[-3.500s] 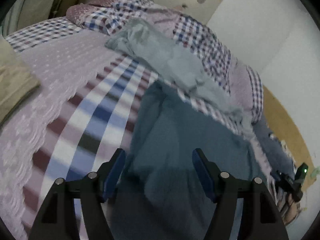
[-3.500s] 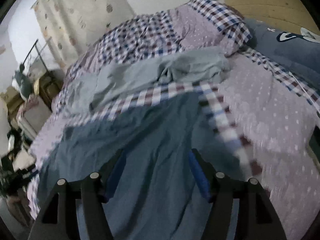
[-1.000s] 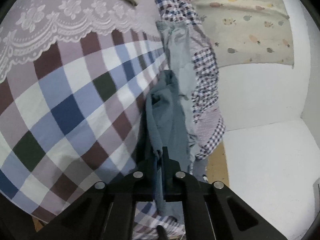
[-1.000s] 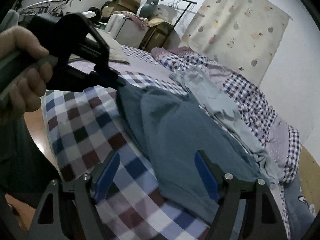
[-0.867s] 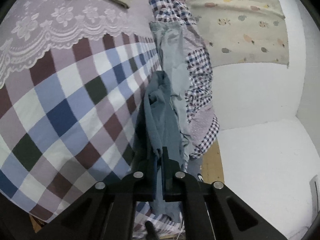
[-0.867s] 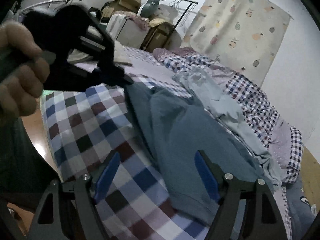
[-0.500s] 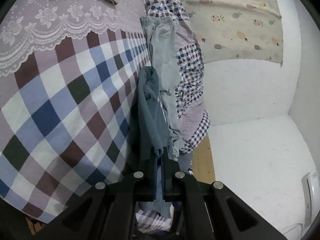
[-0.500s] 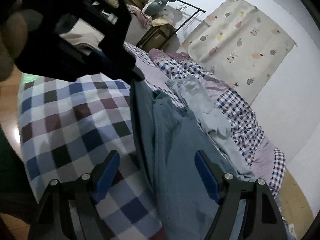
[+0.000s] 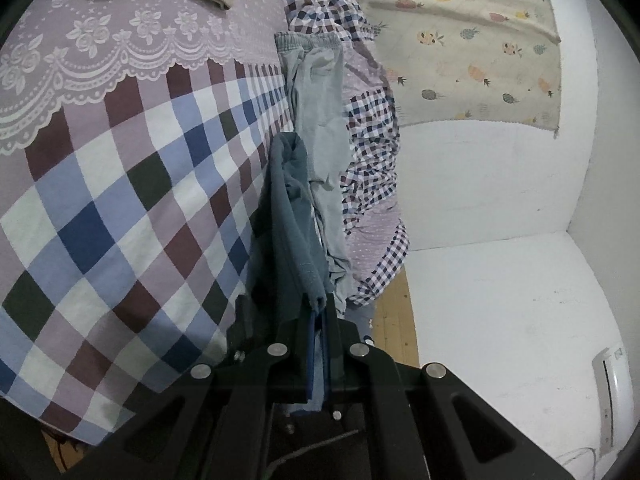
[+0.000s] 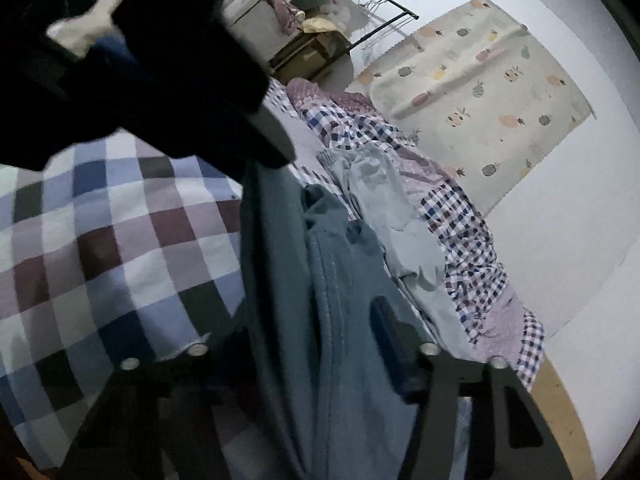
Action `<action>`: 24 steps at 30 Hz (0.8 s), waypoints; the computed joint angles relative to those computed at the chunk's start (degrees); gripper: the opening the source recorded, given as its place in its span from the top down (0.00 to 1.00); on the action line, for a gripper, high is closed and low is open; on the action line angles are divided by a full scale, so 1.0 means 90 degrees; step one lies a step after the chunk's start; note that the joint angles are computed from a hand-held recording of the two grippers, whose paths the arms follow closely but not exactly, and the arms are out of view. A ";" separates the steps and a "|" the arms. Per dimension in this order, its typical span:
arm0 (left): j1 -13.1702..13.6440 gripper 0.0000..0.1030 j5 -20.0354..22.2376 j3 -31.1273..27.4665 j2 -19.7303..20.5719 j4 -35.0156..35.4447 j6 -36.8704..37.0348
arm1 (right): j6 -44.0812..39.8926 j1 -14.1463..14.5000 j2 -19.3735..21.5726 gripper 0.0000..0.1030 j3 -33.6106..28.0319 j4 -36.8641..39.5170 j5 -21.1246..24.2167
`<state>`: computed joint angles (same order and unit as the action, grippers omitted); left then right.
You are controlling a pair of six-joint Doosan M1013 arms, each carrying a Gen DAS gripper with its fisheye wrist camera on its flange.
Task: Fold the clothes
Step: 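Grasp the teal shirt end with the left gripper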
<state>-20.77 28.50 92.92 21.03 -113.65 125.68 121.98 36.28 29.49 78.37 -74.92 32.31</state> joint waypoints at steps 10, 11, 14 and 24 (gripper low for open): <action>0.0161 0.99 0.0155 -0.0137 0.0045 0.0990 -0.0960 | -0.1379 -0.0059 0.0265 0.97 -0.0563 0.1472 0.0069; 0.0189 0.94 0.0176 -0.0118 0.0034 0.0896 -0.0876 | -0.1581 -0.0090 0.0245 0.97 -0.0573 0.1747 0.0002; 0.0246 0.41 0.0074 -0.0282 0.0028 0.1743 -0.1340 | -0.2104 -0.0169 0.0188 0.97 -0.0596 0.2462 -0.0152; 0.0548 0.19 0.1977 -0.2677 0.1206 0.6220 -0.3834 | -0.3011 -0.0319 -0.0119 0.97 -0.0561 0.4067 -0.0296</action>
<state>-15.84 46.30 68.82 31.88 -57.67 91.17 94.88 33.41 28.42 73.32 -38.32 29.64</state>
